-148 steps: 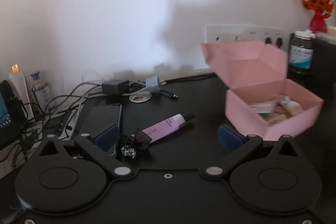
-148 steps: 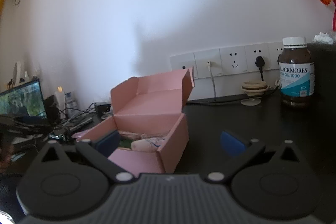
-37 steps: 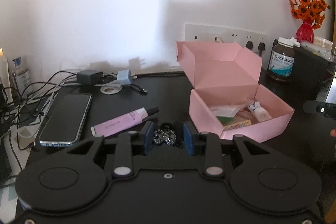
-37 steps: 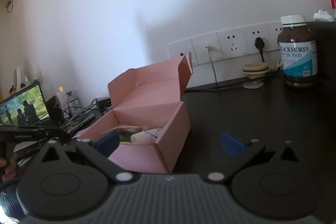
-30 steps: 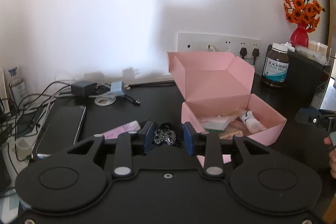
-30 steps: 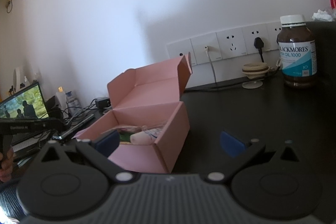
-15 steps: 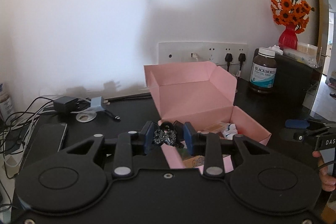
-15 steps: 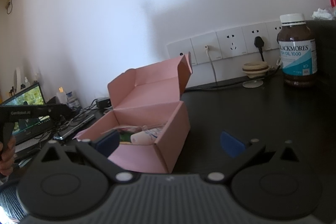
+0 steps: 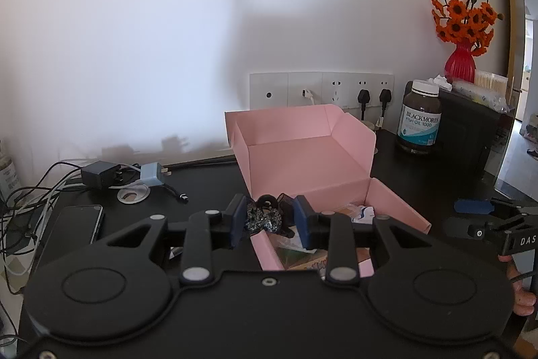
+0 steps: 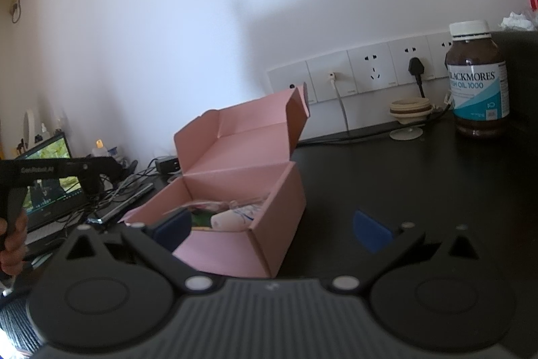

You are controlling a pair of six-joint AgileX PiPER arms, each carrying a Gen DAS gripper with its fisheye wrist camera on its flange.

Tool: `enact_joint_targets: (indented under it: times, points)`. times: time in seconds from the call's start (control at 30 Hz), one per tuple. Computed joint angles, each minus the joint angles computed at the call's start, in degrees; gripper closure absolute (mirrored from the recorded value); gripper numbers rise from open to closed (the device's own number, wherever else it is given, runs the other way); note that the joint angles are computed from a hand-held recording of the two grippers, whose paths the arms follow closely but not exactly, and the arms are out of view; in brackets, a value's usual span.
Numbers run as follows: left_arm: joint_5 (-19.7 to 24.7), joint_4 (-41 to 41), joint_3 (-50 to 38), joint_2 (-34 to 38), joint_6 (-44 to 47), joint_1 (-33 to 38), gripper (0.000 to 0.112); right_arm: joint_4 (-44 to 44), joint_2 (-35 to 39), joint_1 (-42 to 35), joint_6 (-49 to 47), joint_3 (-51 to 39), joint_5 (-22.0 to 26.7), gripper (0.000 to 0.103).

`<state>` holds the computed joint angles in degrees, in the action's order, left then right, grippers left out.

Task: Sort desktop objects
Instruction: 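Lift and carry the bow clip with the left gripper over the pink box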

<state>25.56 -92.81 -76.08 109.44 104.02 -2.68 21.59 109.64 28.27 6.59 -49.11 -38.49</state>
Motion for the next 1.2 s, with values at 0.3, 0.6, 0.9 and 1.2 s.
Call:
enact_joint_targets:
  times: [0.3, 0.6, 0.9, 1.2]
  points:
    - [-1.18, -1.88, 0.47, -0.38, 1.07, -0.68, 0.080, -0.11, 0.00, -0.31, 0.30, -0.41, 0.80, 0.001]
    - [0.14, 5.06, -5.51, 2.46, -8.98, -0.92, 0.080, -0.08, -0.02, -0.28, 0.27, -0.46, 0.94, 0.001]
    - [-0.66, 17.49, -13.54, 8.21, -21.44, -6.32, 0.080, -0.09, -0.02, -0.14, 0.32, -0.27, 0.59, 0.001]
    - [0.85, 26.37, -19.06, 13.43, -31.91, -8.99, 0.080, -0.42, 0.00, -0.30, 0.89, -0.36, 0.77, 0.001]
